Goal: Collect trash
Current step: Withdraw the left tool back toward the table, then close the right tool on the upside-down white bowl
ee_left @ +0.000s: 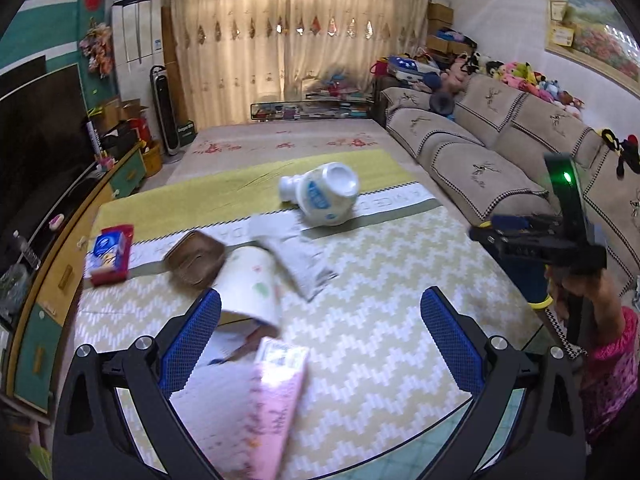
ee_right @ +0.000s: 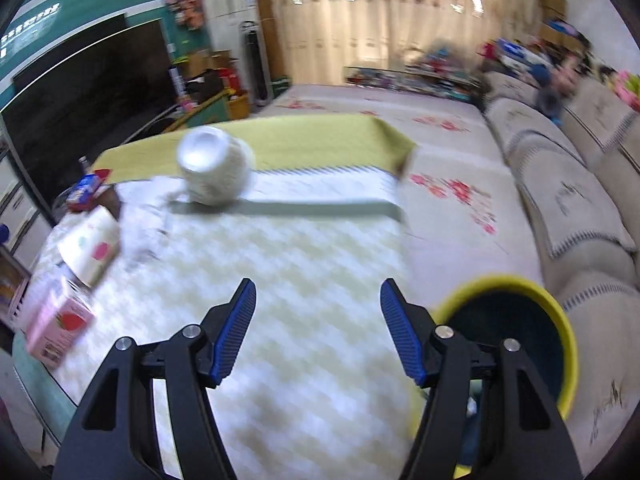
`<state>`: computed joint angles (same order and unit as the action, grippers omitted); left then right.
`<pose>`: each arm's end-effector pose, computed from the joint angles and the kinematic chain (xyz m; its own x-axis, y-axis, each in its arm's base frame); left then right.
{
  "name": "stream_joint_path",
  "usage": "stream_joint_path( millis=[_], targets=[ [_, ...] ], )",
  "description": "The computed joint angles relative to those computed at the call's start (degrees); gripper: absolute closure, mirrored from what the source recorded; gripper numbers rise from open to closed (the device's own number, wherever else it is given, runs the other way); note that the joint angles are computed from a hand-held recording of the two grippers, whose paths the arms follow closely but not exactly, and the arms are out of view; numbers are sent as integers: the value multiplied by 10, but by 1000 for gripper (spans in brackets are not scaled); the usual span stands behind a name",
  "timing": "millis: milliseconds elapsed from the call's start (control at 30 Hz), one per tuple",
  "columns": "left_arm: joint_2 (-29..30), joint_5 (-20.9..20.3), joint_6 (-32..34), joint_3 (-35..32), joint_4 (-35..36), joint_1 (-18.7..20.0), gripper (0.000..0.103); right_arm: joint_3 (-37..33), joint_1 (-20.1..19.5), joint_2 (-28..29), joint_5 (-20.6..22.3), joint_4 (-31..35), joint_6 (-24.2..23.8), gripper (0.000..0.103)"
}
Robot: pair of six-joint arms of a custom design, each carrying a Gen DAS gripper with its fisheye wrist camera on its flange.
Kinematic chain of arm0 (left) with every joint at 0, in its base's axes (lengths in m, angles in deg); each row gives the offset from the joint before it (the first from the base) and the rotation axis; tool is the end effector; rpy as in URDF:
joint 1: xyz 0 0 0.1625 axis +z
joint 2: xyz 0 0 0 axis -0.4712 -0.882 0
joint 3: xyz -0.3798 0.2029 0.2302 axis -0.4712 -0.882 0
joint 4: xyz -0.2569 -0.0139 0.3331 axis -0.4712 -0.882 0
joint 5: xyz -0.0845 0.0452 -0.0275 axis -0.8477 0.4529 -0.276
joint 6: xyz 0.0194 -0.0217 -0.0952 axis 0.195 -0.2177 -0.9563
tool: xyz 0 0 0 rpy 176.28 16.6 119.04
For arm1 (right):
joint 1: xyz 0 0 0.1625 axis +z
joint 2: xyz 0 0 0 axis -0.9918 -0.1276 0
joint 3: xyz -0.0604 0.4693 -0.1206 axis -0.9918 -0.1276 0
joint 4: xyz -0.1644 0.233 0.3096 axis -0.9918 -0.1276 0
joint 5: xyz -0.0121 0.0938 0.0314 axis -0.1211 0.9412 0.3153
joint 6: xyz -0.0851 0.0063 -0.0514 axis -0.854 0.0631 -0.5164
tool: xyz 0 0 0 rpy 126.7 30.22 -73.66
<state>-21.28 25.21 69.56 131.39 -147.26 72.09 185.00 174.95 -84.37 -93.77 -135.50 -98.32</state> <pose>-0.3602 -0.6040 0.1685 -0.5866 0.6034 -0.5401 0.7986 0.5420 -0.2617 0.0956 -0.5445 0.3488 -0.7470 0.1815 0.6395 -0.3385 0.7241 -0.6009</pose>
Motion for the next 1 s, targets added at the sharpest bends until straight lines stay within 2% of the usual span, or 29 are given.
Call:
stream_joint_path(
  millis=[167, 300, 467, 633, 833, 1000],
  targets=[
    [-8, -11, 4, 5, -3, 11, 5, -77, 27, 54, 27, 60, 3, 41],
    [-15, -15, 4, 8, -2, 20, 5, -138, 29, 87, 65, 110, 8, 32],
    [-19, -18, -4, 7, 3, 32, 5, -212, 31, 139, 51, 132, 1, 28],
    [-19, -22, -3, 4, 11, 40, 5, -261, 20, 168, 56, 169, 24, 28],
    [-16, -26, -5, -1, 17, 46, 5, -286, 14, 190, 54, 176, 34, 26],
    [-14, -28, -13, -1, 20, 46, 5, -309, 9, 203, 58, 212, 46, 25]
  ],
)
